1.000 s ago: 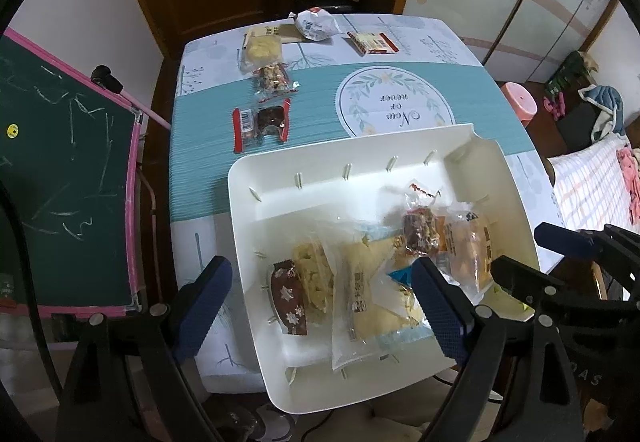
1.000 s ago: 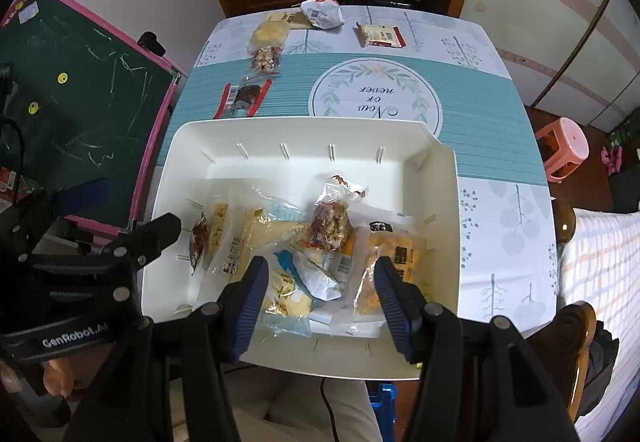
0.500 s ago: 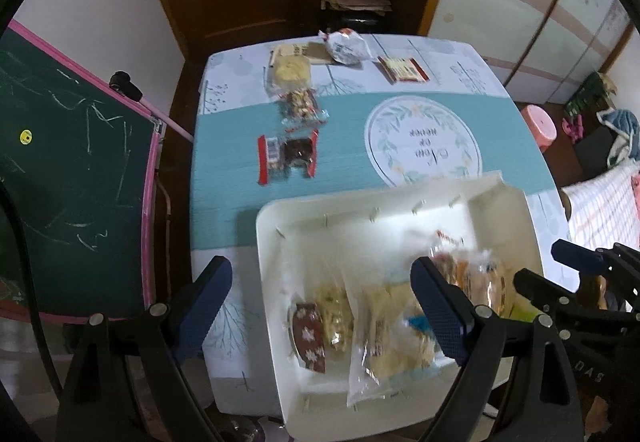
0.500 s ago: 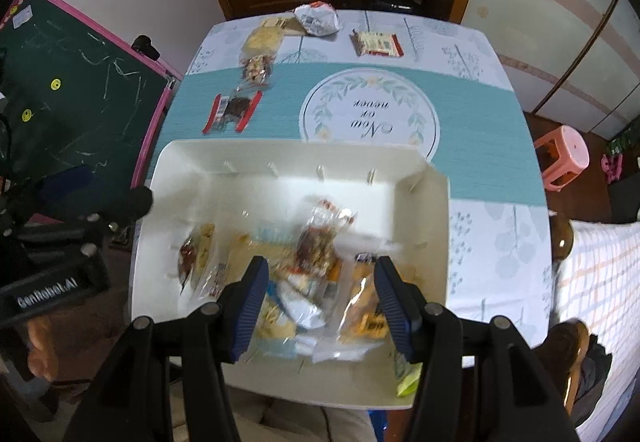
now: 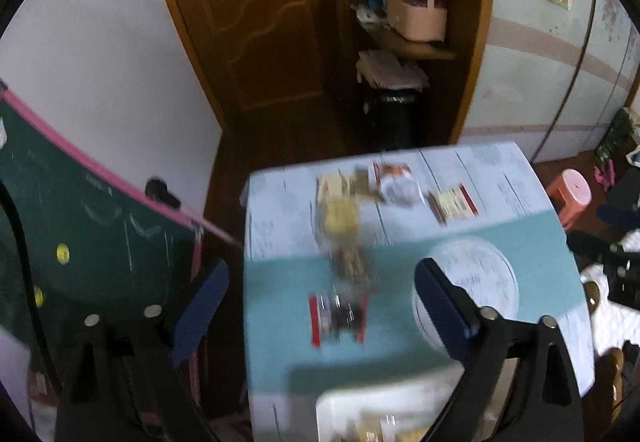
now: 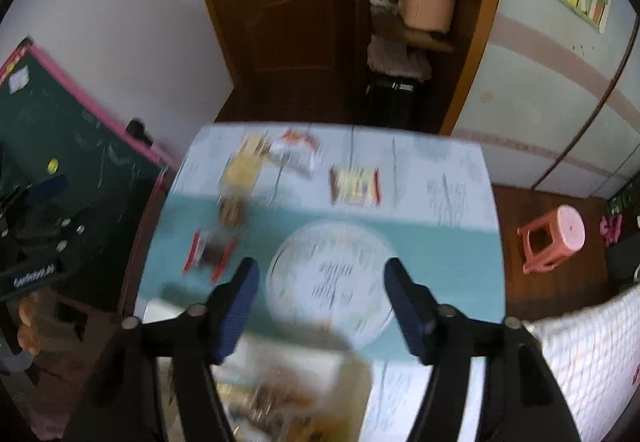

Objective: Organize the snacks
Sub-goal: 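Move both grippers back toward the remaining snacks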

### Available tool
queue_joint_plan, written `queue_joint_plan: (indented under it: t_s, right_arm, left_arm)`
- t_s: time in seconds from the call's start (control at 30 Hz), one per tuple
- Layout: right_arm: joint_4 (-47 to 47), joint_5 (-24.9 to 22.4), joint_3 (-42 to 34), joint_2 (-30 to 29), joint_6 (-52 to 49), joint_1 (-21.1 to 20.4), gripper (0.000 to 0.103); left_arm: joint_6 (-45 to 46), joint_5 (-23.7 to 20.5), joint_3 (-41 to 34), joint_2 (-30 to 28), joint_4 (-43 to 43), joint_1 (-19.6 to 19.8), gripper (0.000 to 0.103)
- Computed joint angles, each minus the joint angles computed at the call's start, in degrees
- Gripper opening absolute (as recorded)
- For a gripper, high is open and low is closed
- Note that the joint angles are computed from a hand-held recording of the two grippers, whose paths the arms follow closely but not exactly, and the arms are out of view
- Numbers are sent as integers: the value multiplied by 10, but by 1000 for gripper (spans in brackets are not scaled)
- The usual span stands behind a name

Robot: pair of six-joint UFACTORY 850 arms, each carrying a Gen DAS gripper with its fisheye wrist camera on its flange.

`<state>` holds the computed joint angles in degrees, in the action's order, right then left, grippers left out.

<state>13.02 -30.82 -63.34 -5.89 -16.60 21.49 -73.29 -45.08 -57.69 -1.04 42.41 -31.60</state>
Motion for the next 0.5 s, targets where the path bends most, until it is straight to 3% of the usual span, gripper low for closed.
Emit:
queue_joint_plan:
  t_s: [0.2, 0.3, 0.5]
  right_arm:
    - [-30, 5, -122, -143, 17, -4, 75]
    - [-56, 17, -174, -219, 47, -3, 75]
    - [-14, 6, -252, -338, 39, -13, 75]
  left_arm:
    - [51, 54, -51, -104, -32, 56, 98]
    - [87, 89, -63, -158, -87, 85, 98]
    - [167, 150, -64, -230, -233, 124, 98]
